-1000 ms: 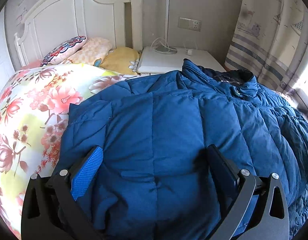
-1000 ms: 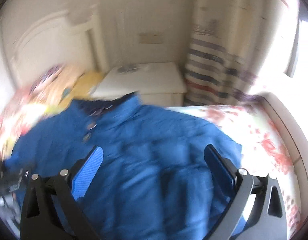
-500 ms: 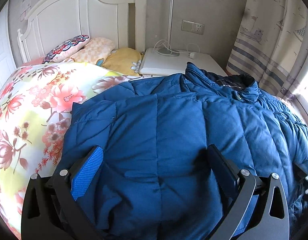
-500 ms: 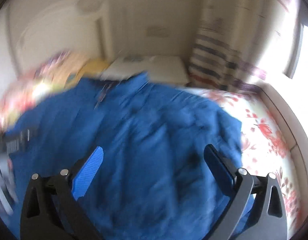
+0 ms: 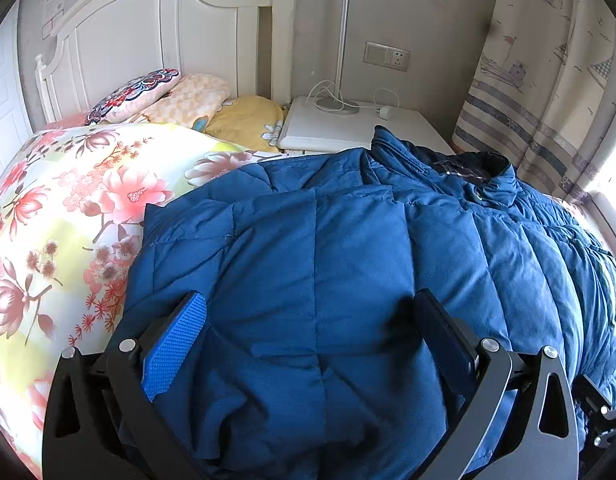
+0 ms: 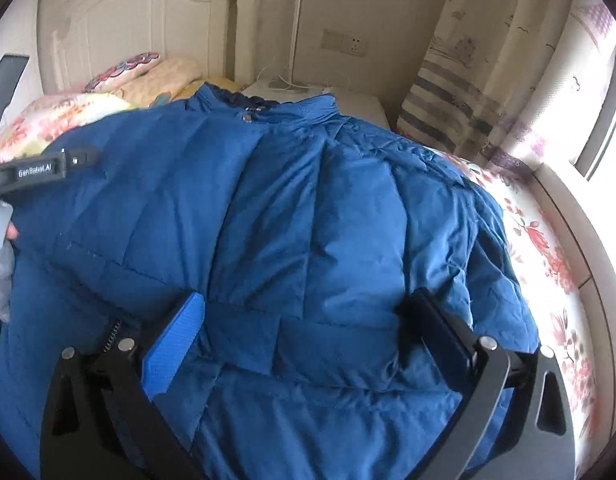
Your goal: Fold large clothes
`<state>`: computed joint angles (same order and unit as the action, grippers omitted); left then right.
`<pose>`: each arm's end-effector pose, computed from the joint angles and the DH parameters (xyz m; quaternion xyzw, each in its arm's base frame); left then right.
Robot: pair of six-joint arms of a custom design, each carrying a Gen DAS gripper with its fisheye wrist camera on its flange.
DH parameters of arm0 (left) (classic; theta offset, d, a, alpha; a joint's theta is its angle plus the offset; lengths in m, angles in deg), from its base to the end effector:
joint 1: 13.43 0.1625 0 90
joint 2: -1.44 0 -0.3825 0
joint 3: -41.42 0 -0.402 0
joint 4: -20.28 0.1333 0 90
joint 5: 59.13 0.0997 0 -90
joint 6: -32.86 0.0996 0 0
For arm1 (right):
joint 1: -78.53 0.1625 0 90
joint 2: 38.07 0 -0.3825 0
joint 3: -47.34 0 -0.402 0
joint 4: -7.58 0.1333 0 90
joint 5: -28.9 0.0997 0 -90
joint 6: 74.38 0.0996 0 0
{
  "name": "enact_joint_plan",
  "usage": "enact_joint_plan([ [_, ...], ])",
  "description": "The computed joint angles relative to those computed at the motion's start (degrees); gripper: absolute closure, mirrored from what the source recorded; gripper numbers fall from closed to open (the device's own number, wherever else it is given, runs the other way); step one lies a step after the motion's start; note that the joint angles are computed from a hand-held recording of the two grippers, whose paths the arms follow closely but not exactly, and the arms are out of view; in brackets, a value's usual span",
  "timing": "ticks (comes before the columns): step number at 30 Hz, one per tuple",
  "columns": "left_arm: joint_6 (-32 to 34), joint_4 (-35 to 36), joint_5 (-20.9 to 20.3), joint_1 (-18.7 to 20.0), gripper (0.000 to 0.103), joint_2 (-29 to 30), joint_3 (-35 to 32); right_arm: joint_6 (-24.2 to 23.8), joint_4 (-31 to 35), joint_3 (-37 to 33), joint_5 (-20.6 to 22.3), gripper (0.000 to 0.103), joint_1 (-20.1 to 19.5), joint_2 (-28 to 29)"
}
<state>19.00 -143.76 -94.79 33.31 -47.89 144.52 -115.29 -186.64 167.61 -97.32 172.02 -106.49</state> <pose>-0.2555 -0.5841 0.1084 0.1445 0.8675 -0.3524 0.3200 0.1056 -0.5080 0.2320 0.1953 -0.8415 0.3078 0.3987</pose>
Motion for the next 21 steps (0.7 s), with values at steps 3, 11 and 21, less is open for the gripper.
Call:
enact_joint_plan([
  [3, -0.9, 1.9, -0.4, -0.2, 0.004, -1.1, 0.8, -1.3, -1.9, 0.2, -1.0, 0.002, 0.7, 0.7],
  [11, -15.5, 8.7, -6.8, -8.7, 0.004, -15.2, 16.9, 8.0, 7.3, 8.7, 5.8, 0.003, -0.1, -12.6],
  [21, -20.9, 24.2, -5.8, -10.6, 0.004, -14.4, 18.2, 8.5, 16.0, 12.3, -0.9, 0.002, 1.7, -13.7],
])
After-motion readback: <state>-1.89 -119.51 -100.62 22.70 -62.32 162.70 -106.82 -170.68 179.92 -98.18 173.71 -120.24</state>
